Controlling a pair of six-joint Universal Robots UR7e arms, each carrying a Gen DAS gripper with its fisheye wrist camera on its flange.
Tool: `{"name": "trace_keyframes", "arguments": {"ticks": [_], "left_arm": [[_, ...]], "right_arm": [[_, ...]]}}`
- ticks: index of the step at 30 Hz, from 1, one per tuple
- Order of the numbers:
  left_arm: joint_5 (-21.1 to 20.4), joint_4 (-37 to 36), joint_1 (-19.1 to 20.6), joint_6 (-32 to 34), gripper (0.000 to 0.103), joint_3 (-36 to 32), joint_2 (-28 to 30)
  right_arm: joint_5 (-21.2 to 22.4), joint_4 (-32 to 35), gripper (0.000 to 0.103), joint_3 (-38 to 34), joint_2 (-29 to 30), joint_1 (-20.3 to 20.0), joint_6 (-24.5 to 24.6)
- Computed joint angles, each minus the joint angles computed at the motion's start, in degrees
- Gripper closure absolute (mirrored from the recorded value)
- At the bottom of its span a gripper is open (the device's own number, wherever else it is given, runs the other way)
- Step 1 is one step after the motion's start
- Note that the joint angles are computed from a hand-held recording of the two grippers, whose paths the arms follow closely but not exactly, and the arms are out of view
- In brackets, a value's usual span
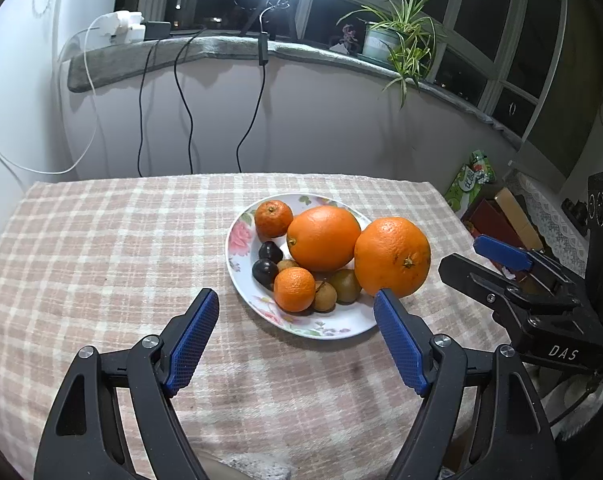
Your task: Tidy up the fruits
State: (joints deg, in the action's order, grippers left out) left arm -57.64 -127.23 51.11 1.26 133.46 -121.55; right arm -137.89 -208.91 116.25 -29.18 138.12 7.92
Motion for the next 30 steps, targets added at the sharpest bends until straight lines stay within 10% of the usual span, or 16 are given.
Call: {"name": "trace_keyframes", "arguments": {"ticks": [30], "left_arm": [[-0.6, -2.1, 1.9, 1.6, 0.022, -0.1, 1.3]], "right_arm": [[0.8, 0.7, 0.013, -1.8, 1.1, -0.8, -1.5]]}}
